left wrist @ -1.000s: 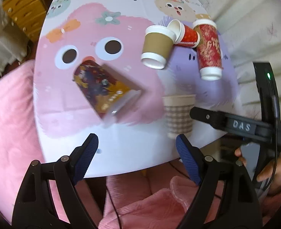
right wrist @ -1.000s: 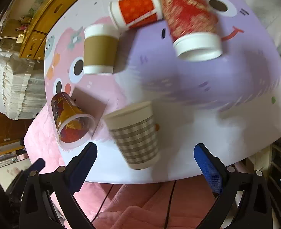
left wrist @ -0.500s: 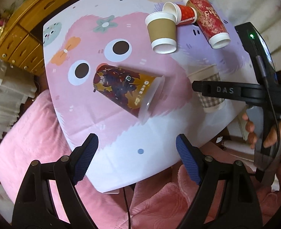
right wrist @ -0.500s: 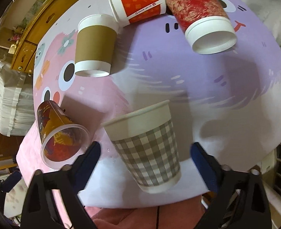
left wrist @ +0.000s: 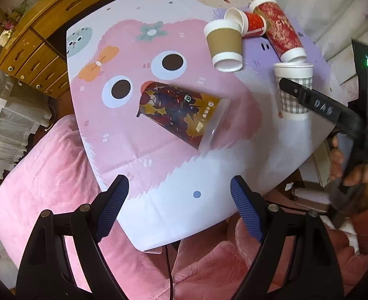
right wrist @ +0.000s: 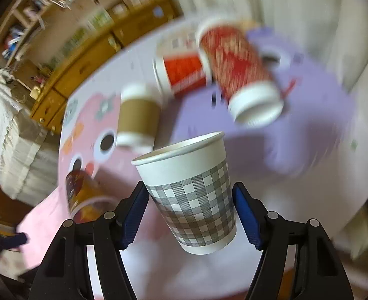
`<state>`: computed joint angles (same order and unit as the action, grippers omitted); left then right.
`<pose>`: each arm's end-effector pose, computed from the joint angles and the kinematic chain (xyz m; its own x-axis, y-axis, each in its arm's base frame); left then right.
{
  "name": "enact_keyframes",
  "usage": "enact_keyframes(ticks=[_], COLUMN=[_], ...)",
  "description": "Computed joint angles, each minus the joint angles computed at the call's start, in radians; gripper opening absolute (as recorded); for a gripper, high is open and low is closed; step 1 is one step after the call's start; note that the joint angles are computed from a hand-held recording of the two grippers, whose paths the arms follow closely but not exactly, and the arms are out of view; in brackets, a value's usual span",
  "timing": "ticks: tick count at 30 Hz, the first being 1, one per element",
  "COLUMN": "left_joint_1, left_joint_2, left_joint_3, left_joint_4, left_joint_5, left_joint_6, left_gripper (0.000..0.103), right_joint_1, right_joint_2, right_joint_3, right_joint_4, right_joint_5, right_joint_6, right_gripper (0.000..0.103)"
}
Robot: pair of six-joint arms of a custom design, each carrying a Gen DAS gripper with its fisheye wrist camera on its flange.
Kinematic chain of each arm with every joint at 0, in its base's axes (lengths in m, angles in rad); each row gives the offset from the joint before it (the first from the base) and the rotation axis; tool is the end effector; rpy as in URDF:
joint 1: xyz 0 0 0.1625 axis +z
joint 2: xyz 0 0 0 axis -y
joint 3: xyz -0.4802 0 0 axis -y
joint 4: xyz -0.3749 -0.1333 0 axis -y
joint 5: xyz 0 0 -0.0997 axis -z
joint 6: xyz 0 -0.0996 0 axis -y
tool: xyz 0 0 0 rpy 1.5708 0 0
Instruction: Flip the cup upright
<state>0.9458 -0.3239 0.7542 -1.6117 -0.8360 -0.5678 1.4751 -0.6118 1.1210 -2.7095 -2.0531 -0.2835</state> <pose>-0.3410 -0.8146 0.0527 -0.6728 0.1365 -0.7271 0.2129 0.9770 -0.0135 0.0052 -0.8574 0.2429 -0.8432 0.1172 0.5246 -0.1652 0.8722 -0.4604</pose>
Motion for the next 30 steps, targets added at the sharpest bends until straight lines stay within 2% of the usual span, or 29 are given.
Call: enact_keyframes(ticks=[3,5,7,12,19,22,27,28,30], left_joint_1=[-0.005,-0.009,-0.014,-0.019,-0.036,-0.04,-0.043,-0.043,-0.042], left_joint_2=[-0.032,-0.053,-0.076,-0.11,-0.101,-0.079,-0.032,-0.019,0.0], left_joint_3=[0.068,0.108,0.151,0.217,0.23,0.2,0.129,0.108,0.077], left_joint_4=[-0.092,-0.147,-0.214,-0.351,-0.486,-0.495,-0.476,-0.46,-0.43], left_joint_5=[0.011,0.025,0.04,0.047,0.037,0.018,-0.002,-0.004,-0.004], left_joint_6=[0.017,0.022,0.025,0.033,0.127,0.148,0.142,0.129,0.108], left_gripper=[0.082,0.082,0.082,0.082,0.082,0.082,0.082,0.082,0.082], right_joint_1=[-0.012,-0.031,-0.043,-0.058,-0.079,-0.082,-0.091,-0.092,-0.092], right_joint_2=[0.011,0.023,0.022,0.014,-0.04,-0.056,-0.088,-0.095,-0.107], right_joint_3=[0.078,0.121,0.15,0.213,0.329,0.349,0.352,0.346,0.329], right_joint_4=[-0.267,-0.416,-0.477,-0.544,-0.534,-0.508,-0.4,-0.36,-0.281], right_joint_5=[0.047,0.12,0.155,0.209,0.287,0.269,0.245,0.236,0.219], right_joint_6=[-0.146,-0.2,-0.209,-0.264,-0.423,-0.471,-0.48,-0.487,-0.5], right_gripper=[0.07,0.069,0.069,0.069,0.069,0.069,0.07,0.072,0.087])
